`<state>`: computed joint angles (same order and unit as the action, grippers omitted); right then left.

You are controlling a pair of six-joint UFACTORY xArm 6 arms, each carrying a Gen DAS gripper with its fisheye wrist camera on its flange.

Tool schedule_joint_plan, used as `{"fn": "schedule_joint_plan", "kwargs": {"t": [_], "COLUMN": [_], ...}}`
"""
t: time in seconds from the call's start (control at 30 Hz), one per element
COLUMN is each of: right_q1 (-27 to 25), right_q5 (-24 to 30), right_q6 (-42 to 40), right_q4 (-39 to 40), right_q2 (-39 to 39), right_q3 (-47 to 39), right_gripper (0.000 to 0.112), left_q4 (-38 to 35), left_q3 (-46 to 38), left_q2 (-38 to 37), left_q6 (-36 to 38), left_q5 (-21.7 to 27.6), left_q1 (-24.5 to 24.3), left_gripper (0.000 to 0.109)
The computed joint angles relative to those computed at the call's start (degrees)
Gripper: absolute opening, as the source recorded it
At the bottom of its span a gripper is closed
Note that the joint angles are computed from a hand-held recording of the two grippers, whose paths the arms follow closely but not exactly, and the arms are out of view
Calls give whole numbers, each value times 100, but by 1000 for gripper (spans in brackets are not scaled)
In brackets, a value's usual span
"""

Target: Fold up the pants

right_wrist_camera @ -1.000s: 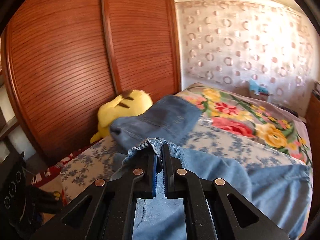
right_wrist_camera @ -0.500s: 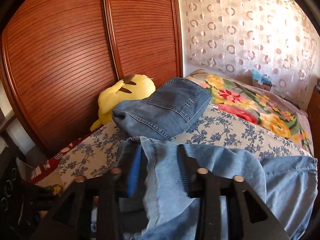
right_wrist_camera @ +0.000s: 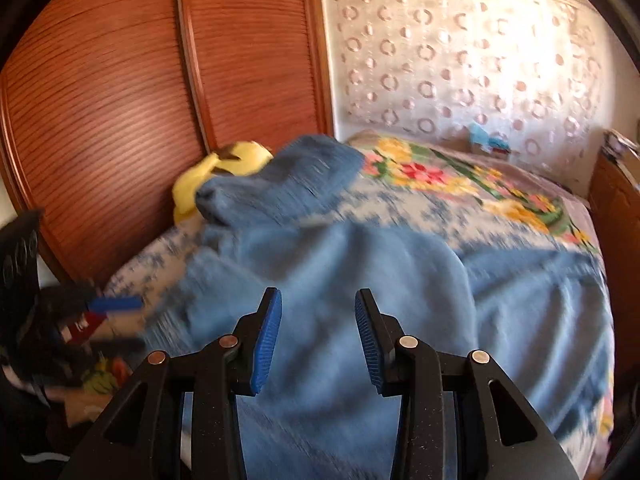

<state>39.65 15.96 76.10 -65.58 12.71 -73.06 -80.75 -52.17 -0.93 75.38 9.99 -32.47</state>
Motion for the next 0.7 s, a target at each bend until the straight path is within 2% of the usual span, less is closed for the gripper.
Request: {"fn": "schedule_joint_plan", "kwargs": {"t": [0.1, 0.37, 0.57, 0.63, 0.7], "right_q1": [95, 294, 341, 431, 532], "right_q5": [407, 970, 1078, 1234, 1455], "right_q6": [231, 644, 950, 1093, 1266], "right_q4": [-173, -103, -159, -260, -383], "right_q2": [-352, -770, -744, -682, -674], "right_q3": [502, 1256, 1336, 1245, 1215], "right_gripper": [40, 40, 41, 42, 42], "left_q4": [109, 204, 706, 507, 344], "left_q3": [-73, -181, -187, -161, -108], "left_q2": [93, 309, 473, 432, 322], "left_q6": [-60, -127, -500, -267, -101], "left_q5": [-57, -84, -83, -130, -110], "left_q1": [-53, -94, -98, -127, -124], "left_gripper": [51, 50, 31, 22, 19]}}
